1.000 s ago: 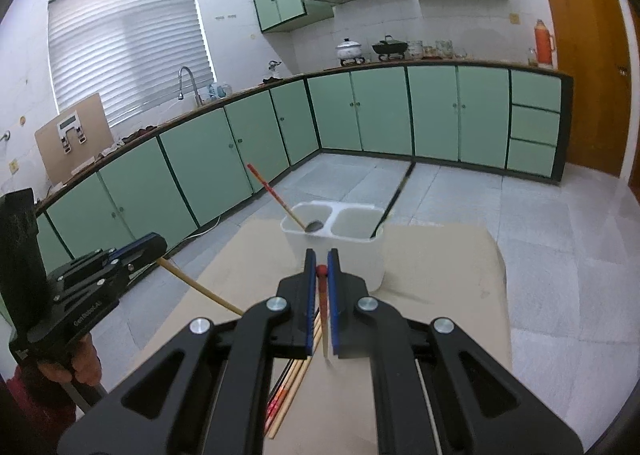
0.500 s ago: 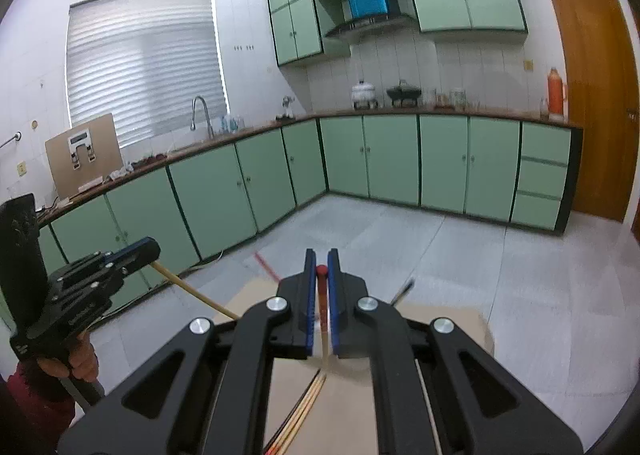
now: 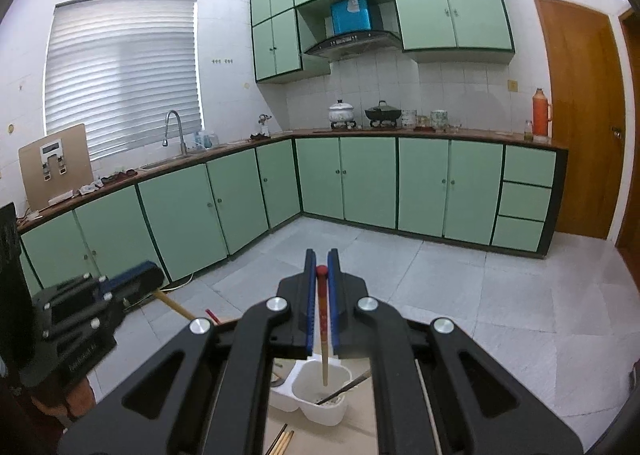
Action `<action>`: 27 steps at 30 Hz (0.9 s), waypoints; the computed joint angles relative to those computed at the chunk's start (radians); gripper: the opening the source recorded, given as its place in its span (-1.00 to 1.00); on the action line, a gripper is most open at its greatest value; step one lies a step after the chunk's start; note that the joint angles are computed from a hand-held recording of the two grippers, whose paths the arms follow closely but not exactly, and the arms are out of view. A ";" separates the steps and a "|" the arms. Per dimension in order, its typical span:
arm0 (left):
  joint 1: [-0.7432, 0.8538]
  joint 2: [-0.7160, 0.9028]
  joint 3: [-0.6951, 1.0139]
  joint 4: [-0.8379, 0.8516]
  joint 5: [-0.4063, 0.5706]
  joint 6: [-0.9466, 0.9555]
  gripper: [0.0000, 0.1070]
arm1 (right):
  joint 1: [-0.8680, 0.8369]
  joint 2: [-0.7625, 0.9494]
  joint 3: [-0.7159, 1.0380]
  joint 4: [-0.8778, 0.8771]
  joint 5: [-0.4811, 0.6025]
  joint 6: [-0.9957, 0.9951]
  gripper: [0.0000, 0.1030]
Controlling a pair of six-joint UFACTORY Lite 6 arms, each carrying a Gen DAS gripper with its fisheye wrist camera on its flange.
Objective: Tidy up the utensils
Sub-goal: 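Carry both chopsticks to the white holder and lower them in, then open both tools to release the chopsticks into the holder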
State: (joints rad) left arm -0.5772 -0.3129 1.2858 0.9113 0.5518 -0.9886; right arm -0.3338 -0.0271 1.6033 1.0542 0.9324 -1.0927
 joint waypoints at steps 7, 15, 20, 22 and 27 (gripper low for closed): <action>0.043 0.074 -0.048 0.085 -0.050 -0.099 -0.88 | 0.085 0.007 -0.118 -0.008 -0.107 -0.028 -0.91; 0.111 0.129 -0.082 -0.003 -0.121 -0.061 -0.82 | 0.123 -0.048 -0.253 -0.026 -0.167 -0.068 -0.83; 0.110 0.045 -0.154 0.012 -0.128 -0.080 -0.46 | 0.053 -0.123 -0.334 0.049 -0.154 -0.133 -0.43; 0.095 -0.007 -0.192 0.057 -0.110 -0.120 -0.20 | -0.002 -0.169 -0.373 0.095 -0.123 -0.167 -0.26; 0.054 -0.175 -0.311 0.123 -0.057 -0.196 0.09 | -0.161 -0.257 -0.475 0.181 -0.019 -0.249 0.03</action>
